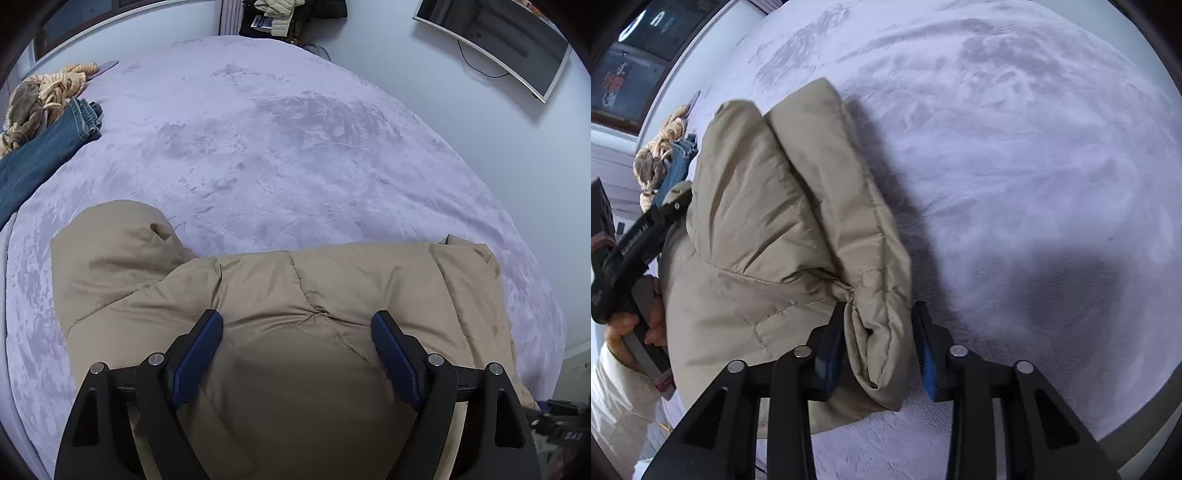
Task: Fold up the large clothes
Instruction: 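Open both tools and press the folded jacket flat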
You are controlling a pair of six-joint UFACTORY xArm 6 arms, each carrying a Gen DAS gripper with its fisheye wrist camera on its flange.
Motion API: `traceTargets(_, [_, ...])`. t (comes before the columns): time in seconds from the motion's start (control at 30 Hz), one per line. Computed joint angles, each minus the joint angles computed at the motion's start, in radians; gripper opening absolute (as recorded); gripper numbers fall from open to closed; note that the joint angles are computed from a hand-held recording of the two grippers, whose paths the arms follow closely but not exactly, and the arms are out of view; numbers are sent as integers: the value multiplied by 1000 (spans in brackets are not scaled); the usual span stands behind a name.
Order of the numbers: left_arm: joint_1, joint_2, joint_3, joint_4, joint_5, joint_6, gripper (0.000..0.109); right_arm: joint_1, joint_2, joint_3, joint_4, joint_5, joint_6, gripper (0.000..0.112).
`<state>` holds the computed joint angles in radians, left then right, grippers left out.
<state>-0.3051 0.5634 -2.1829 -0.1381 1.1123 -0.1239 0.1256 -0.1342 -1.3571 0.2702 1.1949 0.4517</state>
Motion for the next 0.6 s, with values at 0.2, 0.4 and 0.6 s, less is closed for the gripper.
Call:
traceTargets(0.2, [2,-4,9,7,-1,-9,83,-28,27,-157,-25,-44,-76,54])
traceTargets(0.4, [-11,-35,68,54,-43,-28,85,28,265,-361,79,-18,-219,46])
traceTargets(0.6, [-31,-60,115,115,-70,-35,85,44,271,-232,107,-84,-208,45])
